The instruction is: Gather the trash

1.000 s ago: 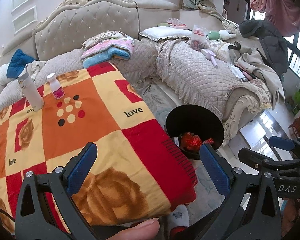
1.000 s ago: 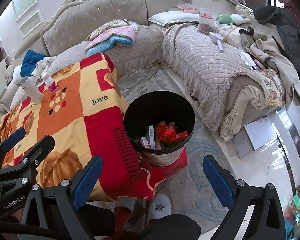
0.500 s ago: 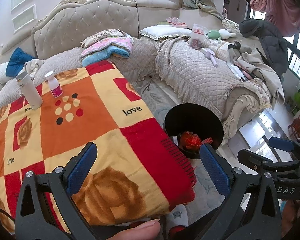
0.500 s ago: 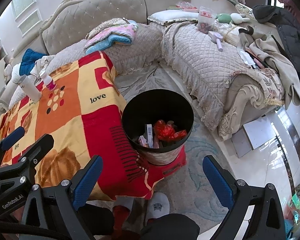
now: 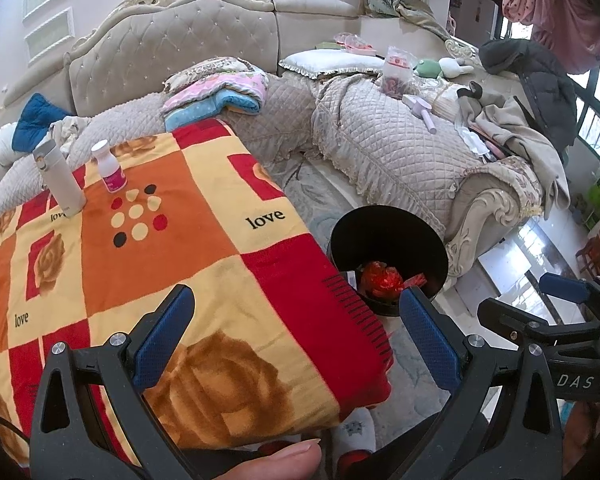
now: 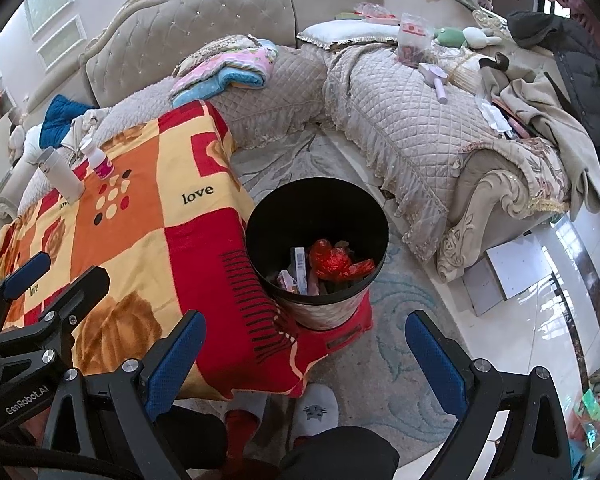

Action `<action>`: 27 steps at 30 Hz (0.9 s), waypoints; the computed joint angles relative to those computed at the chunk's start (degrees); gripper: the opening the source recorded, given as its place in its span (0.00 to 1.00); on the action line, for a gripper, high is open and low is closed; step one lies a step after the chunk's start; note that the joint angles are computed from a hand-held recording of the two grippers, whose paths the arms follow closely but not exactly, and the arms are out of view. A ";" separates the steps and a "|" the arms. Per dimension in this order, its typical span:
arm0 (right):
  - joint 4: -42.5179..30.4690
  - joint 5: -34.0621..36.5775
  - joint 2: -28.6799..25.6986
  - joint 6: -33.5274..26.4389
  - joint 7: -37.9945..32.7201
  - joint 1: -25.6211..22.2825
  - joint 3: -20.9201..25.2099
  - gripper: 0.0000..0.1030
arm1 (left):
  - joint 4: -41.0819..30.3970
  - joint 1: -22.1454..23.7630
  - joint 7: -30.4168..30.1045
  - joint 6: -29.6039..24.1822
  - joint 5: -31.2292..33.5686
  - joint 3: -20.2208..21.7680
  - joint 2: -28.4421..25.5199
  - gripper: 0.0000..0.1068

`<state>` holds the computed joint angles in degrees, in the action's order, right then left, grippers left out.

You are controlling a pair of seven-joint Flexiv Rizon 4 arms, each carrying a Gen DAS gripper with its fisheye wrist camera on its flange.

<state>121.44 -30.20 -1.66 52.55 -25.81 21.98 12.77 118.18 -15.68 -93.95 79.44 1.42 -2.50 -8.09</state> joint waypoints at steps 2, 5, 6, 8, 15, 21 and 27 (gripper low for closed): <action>-0.20 0.14 -0.02 -0.24 -0.02 0.05 0.04 0.96 | 0.14 0.12 0.28 0.07 -0.39 -0.14 0.05 0.96; -0.15 0.17 0.06 -0.15 -0.04 0.03 0.06 0.96 | 0.04 -0.03 -0.12 0.04 -0.03 0.01 0.02 0.96; -0.15 0.04 0.02 -0.13 -0.01 0.02 0.04 0.96 | -0.06 -0.15 -0.45 -0.03 0.29 0.11 -0.01 0.96; -0.14 -0.01 0.07 -0.22 -0.05 0.00 0.03 0.96 | 0.03 -0.11 -0.40 0.06 0.26 0.06 0.03 0.96; -0.12 0.09 0.12 -0.14 -0.27 -0.07 0.03 0.96 | 0.03 -0.06 -0.40 -0.14 0.10 -0.04 0.08 0.96; -0.17 0.11 0.12 -0.25 -0.22 -0.03 0.08 0.96 | 0.02 0.06 -0.12 -0.10 -0.11 -0.12 0.03 0.96; -0.22 0.09 0.06 -0.26 -0.14 -0.02 0.06 0.96 | 0.19 0.03 -0.09 -0.08 -0.26 -0.09 0.06 0.96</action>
<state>121.22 -30.11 -1.60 52.29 -25.95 21.97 12.83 118.37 -15.65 -94.04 79.37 1.15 -2.60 -8.03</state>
